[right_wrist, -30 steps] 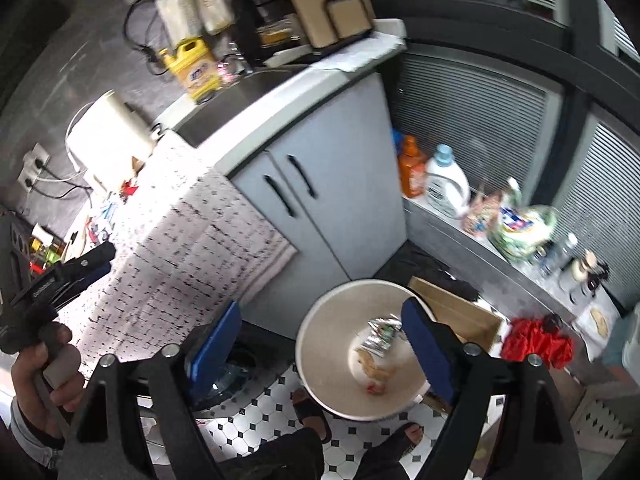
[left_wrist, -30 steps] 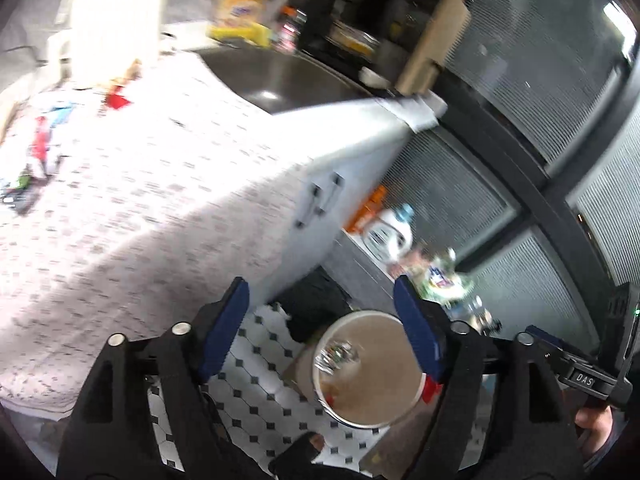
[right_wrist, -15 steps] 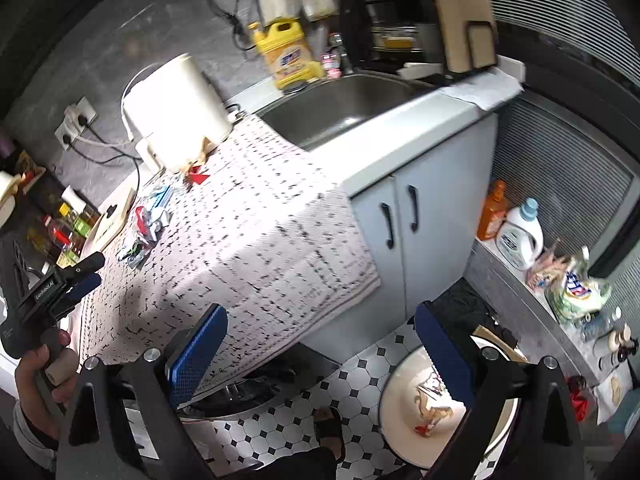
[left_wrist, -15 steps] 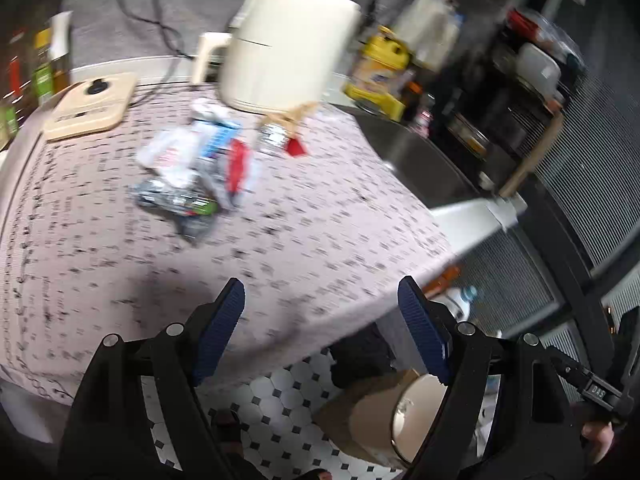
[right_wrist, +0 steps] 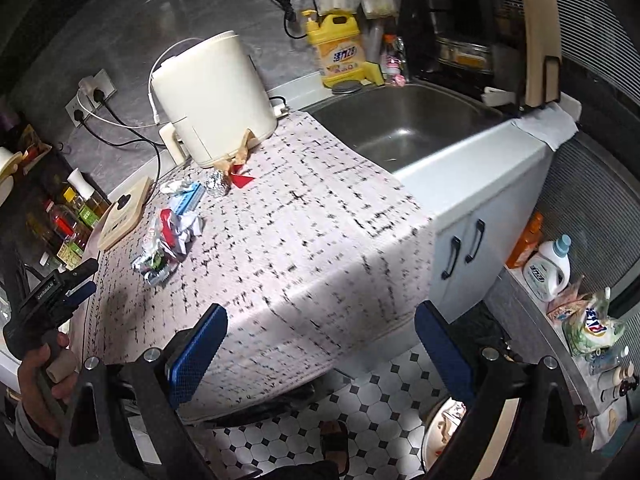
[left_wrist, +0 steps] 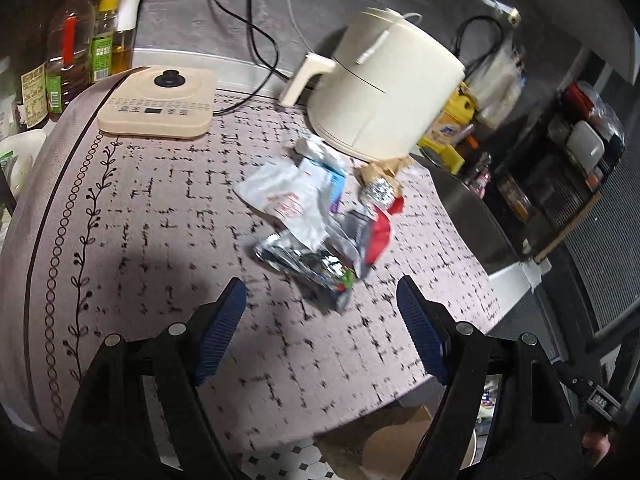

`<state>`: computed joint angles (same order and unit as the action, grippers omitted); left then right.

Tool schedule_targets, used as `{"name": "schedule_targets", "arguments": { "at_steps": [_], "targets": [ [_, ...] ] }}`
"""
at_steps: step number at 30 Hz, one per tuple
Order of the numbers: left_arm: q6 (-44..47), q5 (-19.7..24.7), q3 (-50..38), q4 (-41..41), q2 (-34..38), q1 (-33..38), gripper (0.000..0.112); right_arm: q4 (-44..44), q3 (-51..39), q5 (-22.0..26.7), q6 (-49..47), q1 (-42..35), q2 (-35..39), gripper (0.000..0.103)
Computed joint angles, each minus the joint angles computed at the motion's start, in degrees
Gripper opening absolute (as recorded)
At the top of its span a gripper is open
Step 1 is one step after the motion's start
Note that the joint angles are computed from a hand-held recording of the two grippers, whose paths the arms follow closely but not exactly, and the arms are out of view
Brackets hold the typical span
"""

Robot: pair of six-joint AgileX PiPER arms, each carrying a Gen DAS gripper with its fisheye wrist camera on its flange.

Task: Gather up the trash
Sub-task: 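Move both tools back up to the trash pile on the counter, then grasp and lift the white plastic bag with the left tool while the right tool reaches toward foil wrappers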

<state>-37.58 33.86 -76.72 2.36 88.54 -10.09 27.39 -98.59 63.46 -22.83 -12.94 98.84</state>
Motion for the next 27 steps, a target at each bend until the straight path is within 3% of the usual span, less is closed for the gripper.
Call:
{"name": "schedule_targets", "arguments": {
  "at_steps": [12, 16, 22, 23, 27],
  "targets": [
    [24.9, 0.5, -11.0, -20.4, 12.9, 11.5, 0.068, -8.2, -9.5, -3.5, 12.4, 11.5, 7.8, 0.092],
    [30.8, 4.1, -17.8, -26.2, 19.8, 14.0, 0.065, -11.3, -14.1, -2.9, 16.7, 14.0, 11.0, 0.092],
    [34.6, 10.3, -28.0, -28.6, 27.9, 14.0, 0.065, -15.1, -18.2, -1.3, 21.8, 15.8, 12.7, 0.091],
    [34.8, 11.0, -29.6, -28.7, 29.2, 13.8, 0.061, -15.7, -18.6, -0.9, 22.2, 15.9, 13.0, 0.091],
    [33.0, 13.0, -33.6, -28.5, 32.7, 13.5, 0.026, -17.3, -21.5, 1.1, 23.3, 15.8, 15.0, 0.091]
  ]
}}
